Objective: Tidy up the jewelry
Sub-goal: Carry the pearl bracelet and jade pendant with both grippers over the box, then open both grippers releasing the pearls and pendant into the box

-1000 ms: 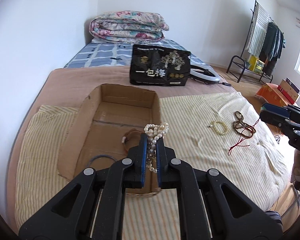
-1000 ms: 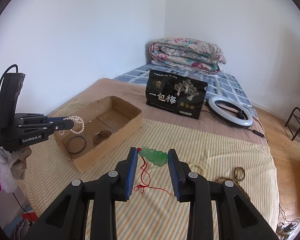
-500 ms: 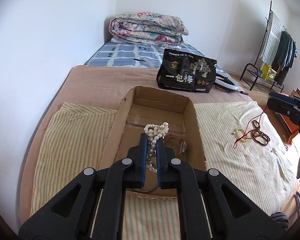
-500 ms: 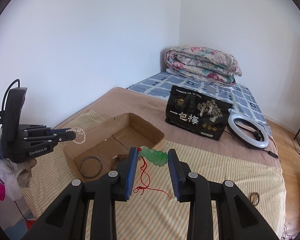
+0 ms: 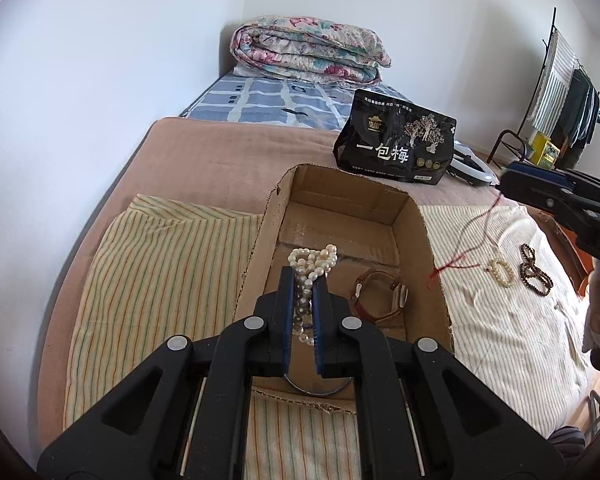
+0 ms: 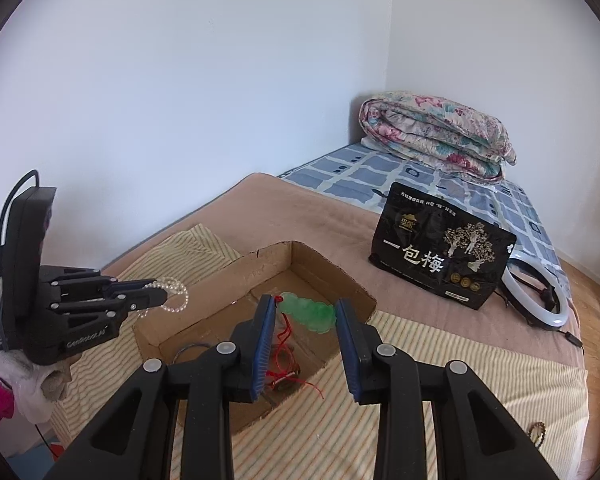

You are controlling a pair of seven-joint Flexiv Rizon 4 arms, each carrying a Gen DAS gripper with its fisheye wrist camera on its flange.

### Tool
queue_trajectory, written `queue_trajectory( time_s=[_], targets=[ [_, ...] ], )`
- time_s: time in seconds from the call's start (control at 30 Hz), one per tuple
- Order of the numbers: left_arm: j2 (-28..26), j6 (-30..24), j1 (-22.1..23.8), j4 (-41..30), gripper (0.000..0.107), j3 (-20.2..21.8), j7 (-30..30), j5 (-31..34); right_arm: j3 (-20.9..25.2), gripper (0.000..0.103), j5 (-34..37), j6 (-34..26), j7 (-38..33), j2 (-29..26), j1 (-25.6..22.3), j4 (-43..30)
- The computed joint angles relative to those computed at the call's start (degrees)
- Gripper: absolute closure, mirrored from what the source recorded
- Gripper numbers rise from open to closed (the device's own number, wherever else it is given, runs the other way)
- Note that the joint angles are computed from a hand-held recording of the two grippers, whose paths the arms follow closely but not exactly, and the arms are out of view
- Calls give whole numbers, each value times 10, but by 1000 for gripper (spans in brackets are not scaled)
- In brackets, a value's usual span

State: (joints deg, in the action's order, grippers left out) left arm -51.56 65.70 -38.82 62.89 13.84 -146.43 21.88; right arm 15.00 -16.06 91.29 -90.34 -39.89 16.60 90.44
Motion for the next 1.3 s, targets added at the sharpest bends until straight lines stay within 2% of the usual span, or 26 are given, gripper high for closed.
queue_trajectory(
  time_s=[0.2, 0.53, 0.87, 0.93, 0.97, 1.0, 1.07, 1.2, 1.3],
  targets=[
    [-20, 2, 15, -22, 101, -11, 22, -13, -15, 72, -2, -32, 8, -47, 18, -70],
    [-56, -7, 34, -62, 101, -26, 68, -49, -8, 72, 23, -106, -2, -128, 26, -190],
    [-68, -2, 41, -69, 101, -35, 88, -74, -14, 70, 51, -143, -14, -158, 38, -235],
    [-69, -10, 45, -72, 99, -43, 100, -84, -19, 59, 54, -142, -15, -156, 40, -232],
    [-70, -12, 45, -73, 88, -45, 103, -87, -26, 42, 54, -137, -12, -154, 44, -229],
    [-71, -13, 43, -74, 71, -42, 103, -87, -34, 29, 53, -128, -9, -152, 48, -224],
    [-70, -7, 34, -72, 58, -29, 90, -82, -43, 22, 51, -108, -3, -147, 50, -213],
    [-68, -13, 31, -72, 58, -27, 86, -81, -53, 15, 42, -98, 10, -138, 53, -200],
    [-65, -15, 28, -71, 58, -26, 83, -79, -57, 15, 35, -91, 18, -130, 53, -187]
  ],
)
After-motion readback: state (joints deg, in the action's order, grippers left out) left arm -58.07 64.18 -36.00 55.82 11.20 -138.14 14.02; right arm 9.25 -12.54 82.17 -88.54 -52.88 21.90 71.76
